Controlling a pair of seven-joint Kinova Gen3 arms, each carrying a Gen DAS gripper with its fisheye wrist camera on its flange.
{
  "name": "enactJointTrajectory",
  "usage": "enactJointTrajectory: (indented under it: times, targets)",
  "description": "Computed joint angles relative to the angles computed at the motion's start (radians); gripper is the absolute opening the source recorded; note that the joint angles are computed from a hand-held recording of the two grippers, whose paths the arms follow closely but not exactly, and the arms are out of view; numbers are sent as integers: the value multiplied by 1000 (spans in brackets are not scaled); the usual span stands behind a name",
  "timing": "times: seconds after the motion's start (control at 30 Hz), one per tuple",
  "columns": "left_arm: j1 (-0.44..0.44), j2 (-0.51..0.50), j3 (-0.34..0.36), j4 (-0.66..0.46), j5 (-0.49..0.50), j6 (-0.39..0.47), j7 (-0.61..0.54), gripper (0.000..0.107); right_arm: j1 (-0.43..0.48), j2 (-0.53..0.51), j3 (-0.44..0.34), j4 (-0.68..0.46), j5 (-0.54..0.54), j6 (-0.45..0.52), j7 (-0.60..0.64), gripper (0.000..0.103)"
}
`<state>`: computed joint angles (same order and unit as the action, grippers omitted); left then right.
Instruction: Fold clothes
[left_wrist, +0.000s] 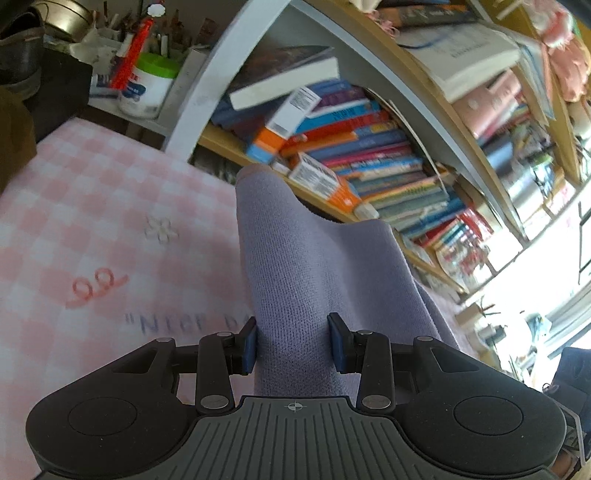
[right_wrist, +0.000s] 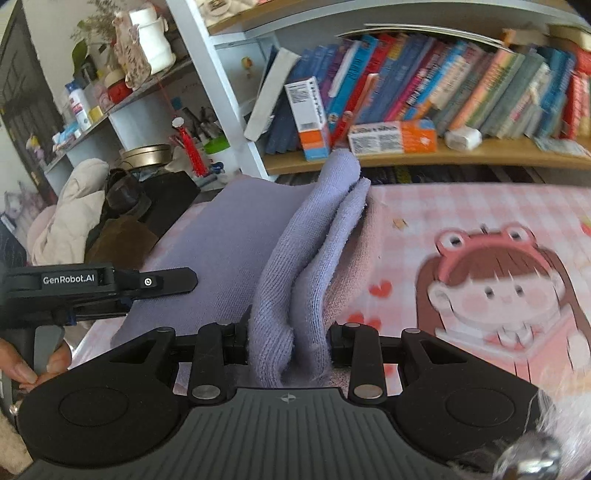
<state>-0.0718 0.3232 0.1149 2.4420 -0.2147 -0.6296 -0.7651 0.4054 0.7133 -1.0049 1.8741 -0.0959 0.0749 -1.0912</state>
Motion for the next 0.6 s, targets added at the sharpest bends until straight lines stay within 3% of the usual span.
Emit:
enactJointTrajectory:
  times: [0.3,0.6]
  targets:
    - [-110,124,19,-200,-95,84,23,37,-230,113,180,-291,-21,90,51,30]
    - [-151,221,36,-329,-87,146,-17,37,-331,218,255,-457,-98,115,142,31]
